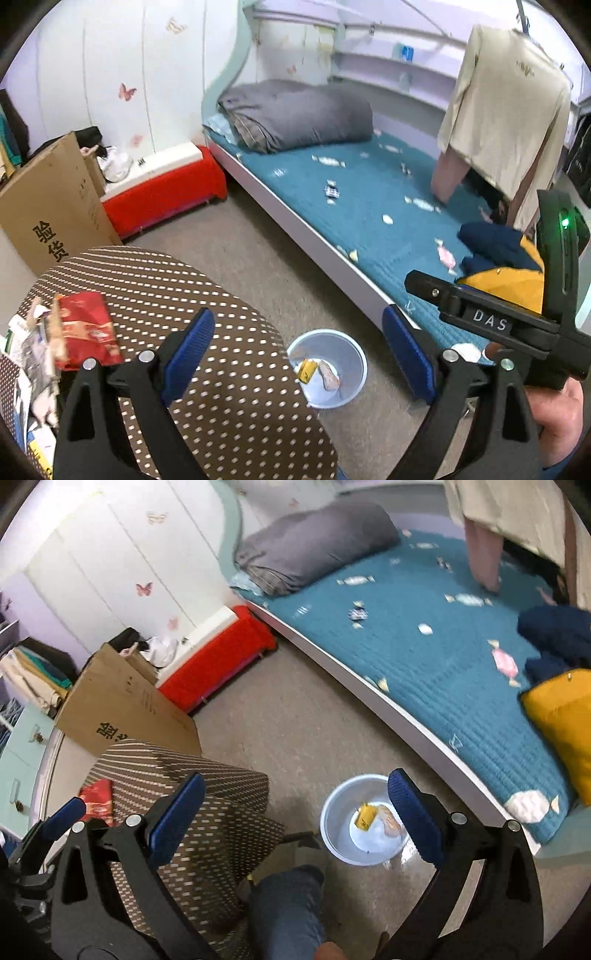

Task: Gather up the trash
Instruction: 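Move both tools back over the table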

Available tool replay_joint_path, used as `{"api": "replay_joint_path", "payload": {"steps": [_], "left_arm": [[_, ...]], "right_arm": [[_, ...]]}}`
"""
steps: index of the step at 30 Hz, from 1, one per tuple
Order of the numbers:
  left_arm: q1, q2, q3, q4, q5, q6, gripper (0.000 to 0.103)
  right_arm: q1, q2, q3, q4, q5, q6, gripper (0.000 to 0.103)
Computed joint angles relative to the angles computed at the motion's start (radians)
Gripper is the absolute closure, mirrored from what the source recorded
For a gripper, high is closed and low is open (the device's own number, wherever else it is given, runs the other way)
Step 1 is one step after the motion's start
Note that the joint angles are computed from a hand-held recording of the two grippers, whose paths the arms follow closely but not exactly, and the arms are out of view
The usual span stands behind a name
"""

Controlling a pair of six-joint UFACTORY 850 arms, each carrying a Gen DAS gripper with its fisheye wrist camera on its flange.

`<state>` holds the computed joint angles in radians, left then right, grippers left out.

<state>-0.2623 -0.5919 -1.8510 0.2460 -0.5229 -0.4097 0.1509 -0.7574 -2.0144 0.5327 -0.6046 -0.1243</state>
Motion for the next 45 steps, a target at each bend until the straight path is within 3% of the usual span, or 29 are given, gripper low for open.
{"api": "replay_joint_path", "payload": {"steps": [8, 20, 34, 45], "left_arm": [[0.03, 0.184, 0.21, 0.187, 0.112, -0.189, 0.013], [0.113, 0.411, 0.482, 0.503, 0.157, -0.578, 0.012], [0.244, 0.619, 0.766, 0.682, 0.097, -0.93, 0.012], [0.283, 0.641, 0.846, 0.635, 0.046, -0.957, 0.012]], "right_arm": [[0.058, 0.098, 0.061, 0.064, 0.063, -0.127, 0.006], [0.169, 0.165, 0.091, 0.143, 0.084, -0.326, 0.006], [0.286, 0.145, 0.081, 0.145, 0.024, -0.467, 0.006], [0.323, 0.075, 0.044, 0.109, -0.042, -0.493, 0.006]]}}
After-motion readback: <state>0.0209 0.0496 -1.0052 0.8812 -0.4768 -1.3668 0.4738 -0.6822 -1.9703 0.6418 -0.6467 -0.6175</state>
